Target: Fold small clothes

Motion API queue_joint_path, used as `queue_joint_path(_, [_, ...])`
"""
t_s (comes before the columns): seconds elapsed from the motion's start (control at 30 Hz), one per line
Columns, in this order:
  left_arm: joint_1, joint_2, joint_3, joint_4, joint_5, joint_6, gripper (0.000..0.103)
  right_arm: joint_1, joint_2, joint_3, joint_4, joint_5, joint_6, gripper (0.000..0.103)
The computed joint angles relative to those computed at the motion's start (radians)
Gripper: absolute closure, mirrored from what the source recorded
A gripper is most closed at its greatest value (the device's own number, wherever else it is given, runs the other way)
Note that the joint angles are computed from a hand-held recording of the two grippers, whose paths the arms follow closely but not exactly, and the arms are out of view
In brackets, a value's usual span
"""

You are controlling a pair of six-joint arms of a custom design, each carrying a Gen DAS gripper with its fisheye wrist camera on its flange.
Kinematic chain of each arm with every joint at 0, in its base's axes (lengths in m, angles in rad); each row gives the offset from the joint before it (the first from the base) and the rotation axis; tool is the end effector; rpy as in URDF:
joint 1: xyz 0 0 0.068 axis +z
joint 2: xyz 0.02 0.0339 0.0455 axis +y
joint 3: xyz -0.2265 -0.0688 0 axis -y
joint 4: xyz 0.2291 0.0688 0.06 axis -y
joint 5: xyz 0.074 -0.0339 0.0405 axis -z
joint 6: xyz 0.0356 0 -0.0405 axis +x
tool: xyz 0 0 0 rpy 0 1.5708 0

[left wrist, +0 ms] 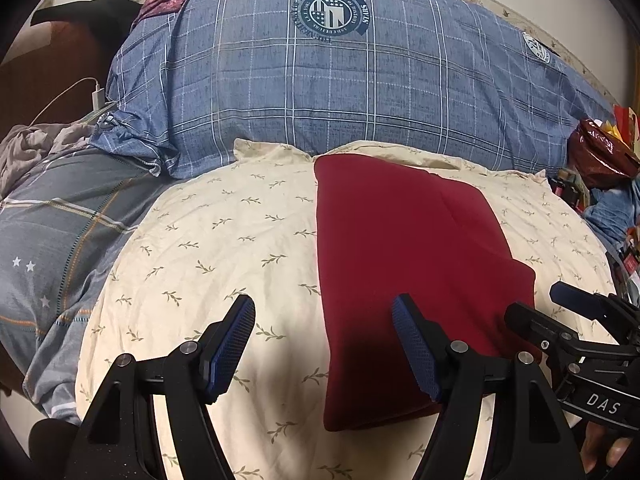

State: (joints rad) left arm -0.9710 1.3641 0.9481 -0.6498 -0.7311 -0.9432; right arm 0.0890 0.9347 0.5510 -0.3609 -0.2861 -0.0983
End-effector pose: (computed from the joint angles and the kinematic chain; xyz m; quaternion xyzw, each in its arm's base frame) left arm 0.1641 -0.1979 0.2095 -0.0767 0.9055 0.0086 0.4173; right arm 0.1982 0.0278 0.1923 -0.1418 0.8972 0.1287 0.3979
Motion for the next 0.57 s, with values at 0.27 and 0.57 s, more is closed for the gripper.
queue_joint_path(0.27, [0.015, 0.007, -0.003, 0.023, 0.010, 0.018, 0.032, 0.015, 0.022, 0.012, 0.002, 0.010, 0.003, 0.023])
queue_joint_path(0.57, [0.130, -0.100, -0.104, 0.131, 0.130, 0.110, 0.032, -0.037, 0.104, 0.088, -0.006, -0.044, -0.015, 0.023])
